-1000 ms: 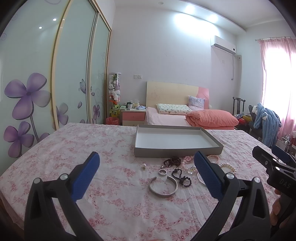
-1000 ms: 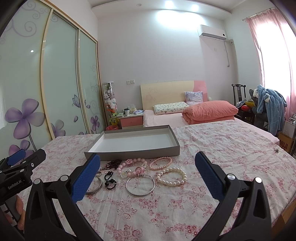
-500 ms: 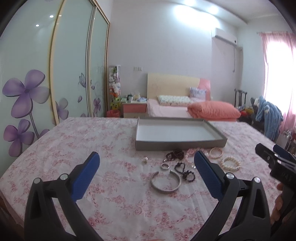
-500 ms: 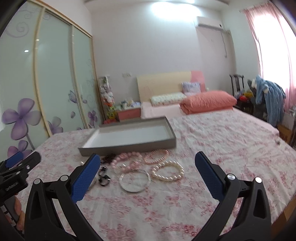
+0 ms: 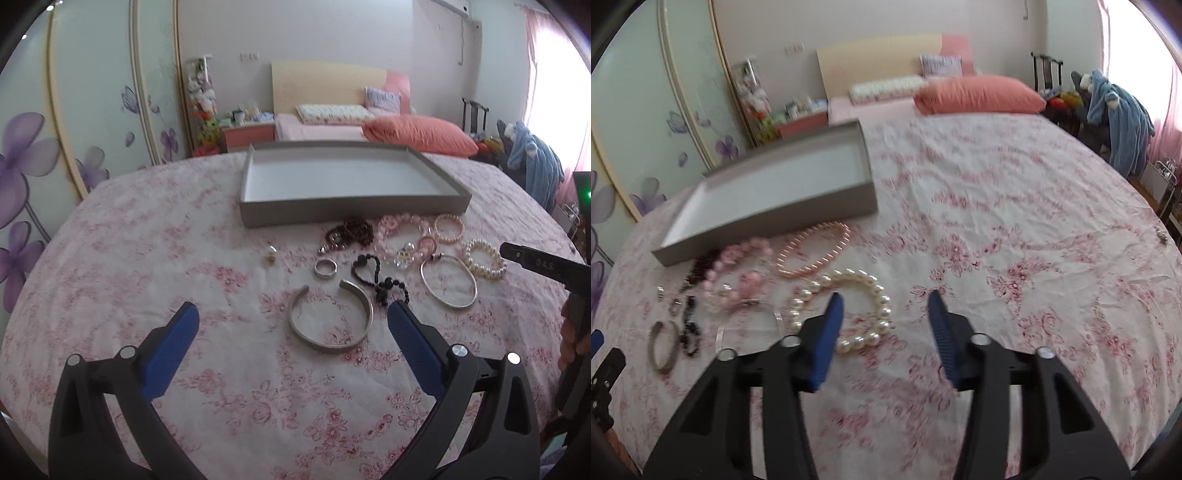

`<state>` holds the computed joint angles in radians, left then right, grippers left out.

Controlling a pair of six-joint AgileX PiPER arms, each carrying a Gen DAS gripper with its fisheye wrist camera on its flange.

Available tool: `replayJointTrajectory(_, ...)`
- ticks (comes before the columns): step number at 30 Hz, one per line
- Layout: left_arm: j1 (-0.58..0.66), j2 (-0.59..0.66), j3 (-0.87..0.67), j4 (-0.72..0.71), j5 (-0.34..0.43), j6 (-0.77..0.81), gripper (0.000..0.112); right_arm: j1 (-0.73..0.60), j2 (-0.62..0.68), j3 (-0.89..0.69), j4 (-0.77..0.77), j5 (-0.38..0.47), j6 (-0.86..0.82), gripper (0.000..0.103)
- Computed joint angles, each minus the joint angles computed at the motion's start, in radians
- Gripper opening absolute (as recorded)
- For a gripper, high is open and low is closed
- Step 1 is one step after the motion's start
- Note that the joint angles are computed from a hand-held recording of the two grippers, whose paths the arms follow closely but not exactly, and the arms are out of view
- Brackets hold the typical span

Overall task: Organize jewelry
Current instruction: 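Grasp the silver cuff bangle with the left tool while the right grasps the white pearl bracelet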

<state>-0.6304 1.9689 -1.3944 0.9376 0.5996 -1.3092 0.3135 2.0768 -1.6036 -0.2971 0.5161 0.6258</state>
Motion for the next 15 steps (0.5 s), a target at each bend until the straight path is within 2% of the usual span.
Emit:
replayJointTrajectory(3, 0.018, 0.029, -0.044, -0.086, 0.001, 0.098, 0.099, 0.003, 0.029, -0.04, 0.036, 0.045, -0.057, 0.038)
replayJointTrajectory(6, 0.031, 0.058, -0.084, -0.163, 0.006, 0.188, 0.099, 0.03, 0.04, -0.053, -0.041, 0.065, -0.015, 0.034)
replayJointTrajectory(8, 0.036, 0.086, -0.125, -0.209, 0.024, 0.245, 0.099, 0.034, 0.039, -0.049, -0.054, 0.063, -0.004, 0.02)
replayJointTrajectory(10, 0.039, 0.114, -0.167, -0.244, 0.048, 0.289, 0.099, 0.026, 0.034, -0.044, -0.033, 0.055, -0.016, 0.012)
replayJointTrajectory(15, 0.05, 0.177, -0.26, -0.322, 0.099, 0.378, 0.099, 0.017, 0.042, -0.056, -0.001, 0.049, -0.043, 0.011)
